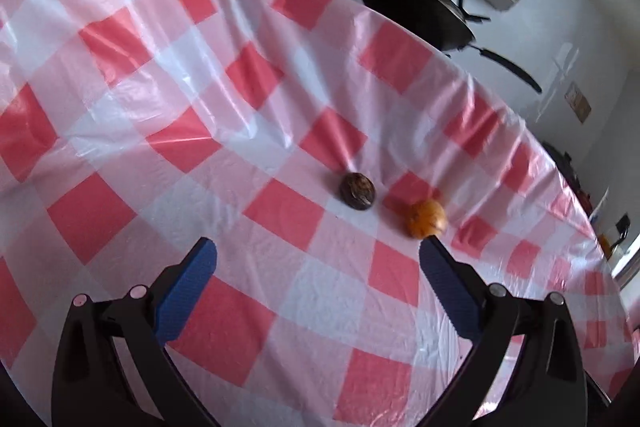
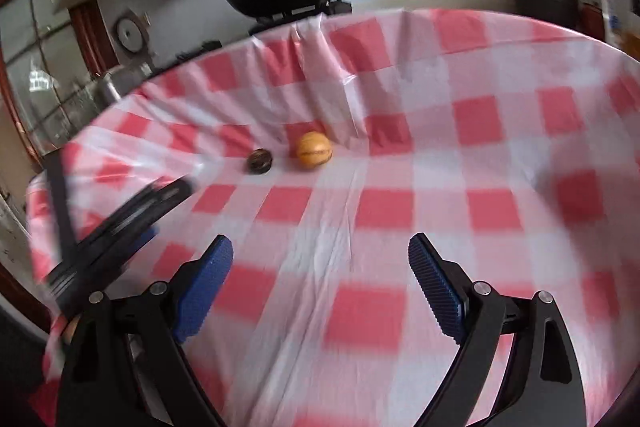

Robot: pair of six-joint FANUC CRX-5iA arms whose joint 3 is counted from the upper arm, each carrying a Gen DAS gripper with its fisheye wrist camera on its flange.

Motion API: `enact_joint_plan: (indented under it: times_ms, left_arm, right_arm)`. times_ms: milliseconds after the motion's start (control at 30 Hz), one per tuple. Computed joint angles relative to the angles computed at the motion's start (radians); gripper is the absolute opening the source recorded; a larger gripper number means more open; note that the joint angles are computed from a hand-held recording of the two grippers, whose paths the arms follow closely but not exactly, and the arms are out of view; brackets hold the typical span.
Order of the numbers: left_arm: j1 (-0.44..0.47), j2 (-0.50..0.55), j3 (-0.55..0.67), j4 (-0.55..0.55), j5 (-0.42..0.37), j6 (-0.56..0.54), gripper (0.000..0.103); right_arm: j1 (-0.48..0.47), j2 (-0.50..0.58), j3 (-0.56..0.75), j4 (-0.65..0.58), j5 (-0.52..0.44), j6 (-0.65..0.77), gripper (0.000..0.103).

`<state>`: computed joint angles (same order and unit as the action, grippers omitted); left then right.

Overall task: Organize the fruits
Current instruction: 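Move both tools back up over the last fruits on the table, then grasp a yellow striped pepino with the right tool while the left tool grasps a beet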

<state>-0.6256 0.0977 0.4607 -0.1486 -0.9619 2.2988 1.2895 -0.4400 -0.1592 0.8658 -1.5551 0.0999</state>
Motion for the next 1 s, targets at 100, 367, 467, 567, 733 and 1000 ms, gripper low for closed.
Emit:
enact_joint_plan:
  times_ms: [100,367,467,567,733,1000]
  left_arm:
    - [0.049,-0.010,-0.040,0.079,0.015,0.026,0.101]
    - [0.088,-0.018,-0.081,0.139,0.020,0.087,0.101]
    - [0.081,-0.009,-0.064,0.127,0.004,0.084,0.101]
    - [0.083,-0.009,-0.065,0.127,0.002,0.085,0.101]
    - [0.083,-0.007,-0.062,0.128,-0.004,0.078,0.101]
    - [0.081,-0.009,-0.068,0.142,0.000,0.039,0.101]
  right_arm:
    - [-0.204,0.073,0.050,-0.111,0.155,0.137,0.087]
    - [-0.443,0.272,0.195,-0.256,0.259,0.329,0.087]
    - [-0.481,0.314,0.224,-0.271,0.265,0.374,0.087]
    - [-0.508,0.358,0.268,-0.302,0.241,0.423,0.085]
    - [-0.527,0.389,0.299,-0.315,0.224,0.466,0.044]
    - [-0.402,0.179,0.068,-0.182,0.309,0.181,0.042]
